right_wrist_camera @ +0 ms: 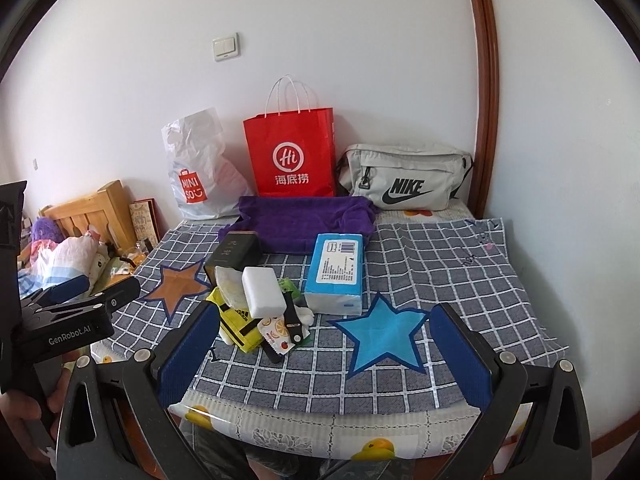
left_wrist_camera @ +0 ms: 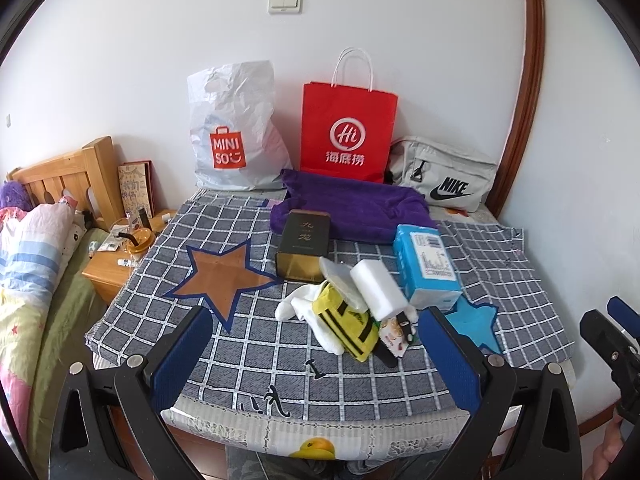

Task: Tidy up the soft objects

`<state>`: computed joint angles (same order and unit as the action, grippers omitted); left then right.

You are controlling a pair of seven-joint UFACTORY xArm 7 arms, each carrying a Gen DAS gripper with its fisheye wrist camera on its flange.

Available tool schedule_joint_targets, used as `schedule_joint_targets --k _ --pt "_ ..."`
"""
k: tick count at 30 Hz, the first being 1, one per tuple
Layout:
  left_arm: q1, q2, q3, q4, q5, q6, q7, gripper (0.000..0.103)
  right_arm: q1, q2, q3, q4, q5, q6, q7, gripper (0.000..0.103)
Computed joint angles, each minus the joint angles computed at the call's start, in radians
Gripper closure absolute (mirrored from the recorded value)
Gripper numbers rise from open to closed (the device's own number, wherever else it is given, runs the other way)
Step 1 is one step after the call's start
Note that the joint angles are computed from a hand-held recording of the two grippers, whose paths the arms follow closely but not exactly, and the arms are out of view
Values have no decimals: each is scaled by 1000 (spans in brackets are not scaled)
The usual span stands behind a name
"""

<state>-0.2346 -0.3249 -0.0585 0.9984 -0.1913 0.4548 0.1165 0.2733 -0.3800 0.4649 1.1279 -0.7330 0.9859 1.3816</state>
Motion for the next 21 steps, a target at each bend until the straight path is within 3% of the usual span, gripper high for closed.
schedule_joint_targets --k 12,21 --pt "45 199 0 42 8 -13 -11 2 -2 163 -109 -35 -2 -209 -4 5" --pt "66 319 -1 84 -109 -5 70 2 36 355 -233 16 21 -438 -82 14"
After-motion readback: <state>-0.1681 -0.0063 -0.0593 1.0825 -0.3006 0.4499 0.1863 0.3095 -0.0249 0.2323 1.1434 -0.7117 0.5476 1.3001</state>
